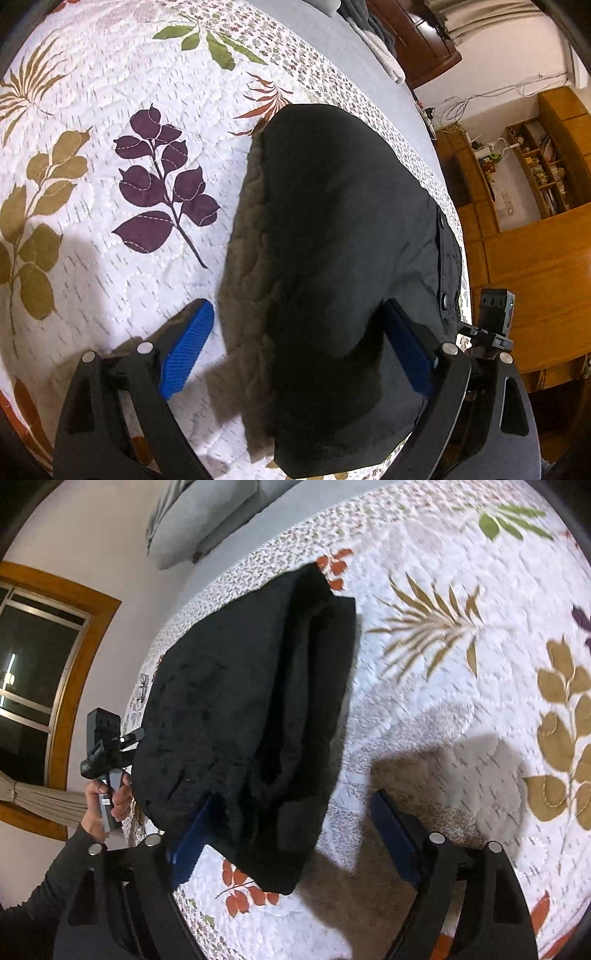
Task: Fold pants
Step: 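Open both grippers and withdraw them from the folded pants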
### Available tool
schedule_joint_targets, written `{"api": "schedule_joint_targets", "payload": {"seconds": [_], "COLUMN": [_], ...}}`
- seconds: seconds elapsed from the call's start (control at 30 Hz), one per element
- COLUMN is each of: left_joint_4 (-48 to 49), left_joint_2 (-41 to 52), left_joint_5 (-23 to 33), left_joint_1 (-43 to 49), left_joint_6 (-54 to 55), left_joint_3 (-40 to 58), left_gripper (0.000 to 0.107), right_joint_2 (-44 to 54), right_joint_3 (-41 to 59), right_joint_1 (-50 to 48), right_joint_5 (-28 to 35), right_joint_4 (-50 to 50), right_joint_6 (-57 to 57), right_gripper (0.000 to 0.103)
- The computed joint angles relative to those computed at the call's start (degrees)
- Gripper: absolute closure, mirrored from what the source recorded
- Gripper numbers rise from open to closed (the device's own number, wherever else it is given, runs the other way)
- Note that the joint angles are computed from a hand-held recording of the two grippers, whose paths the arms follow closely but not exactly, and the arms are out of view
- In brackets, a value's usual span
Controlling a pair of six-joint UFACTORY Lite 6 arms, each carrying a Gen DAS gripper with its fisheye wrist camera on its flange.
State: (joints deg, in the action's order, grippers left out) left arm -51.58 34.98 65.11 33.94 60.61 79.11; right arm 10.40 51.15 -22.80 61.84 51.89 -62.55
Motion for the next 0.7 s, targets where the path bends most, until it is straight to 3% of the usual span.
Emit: {"api": "schedule_joint_targets", "payload": {"seconds": [0.2, 0.43, 0.5, 0.7], "left_joint_4": [0.29, 5.78, 9.91, 16.1], "left_joint_2": [-3.63, -11.72, -17.28, -32.06], "left_joint_5": [-1.27, -2.3, -4.02, 0.32], "left_joint_1": [1.73, 11.41, 15.52, 32.89], "left_joint_6": [-1.18, -2.1, -0.56, 10.09], "left_joint_3": [-2.82, -8.12, -11.82, -18.39], "left_gripper": [0.016, 0.012, 0.008, 0.007], "right_joint_2": [-3.67, -13.03, -18.14, -38.3], "right_joint_3": [-1.87, -7.71, -10.09, -16.63], "right_joint_1": [-2.59, -10.85, -14.6, -25.72], "right_joint_5": [3.6, 5.92, 6.65, 12.45], "right_joint_4": [-0.57, -3.24, -6.73, -17.62], "right_joint_6": [2.31, 7.38, 10.63, 12.22], "right_gripper": [0.015, 0.006, 0.006, 0.004]}}
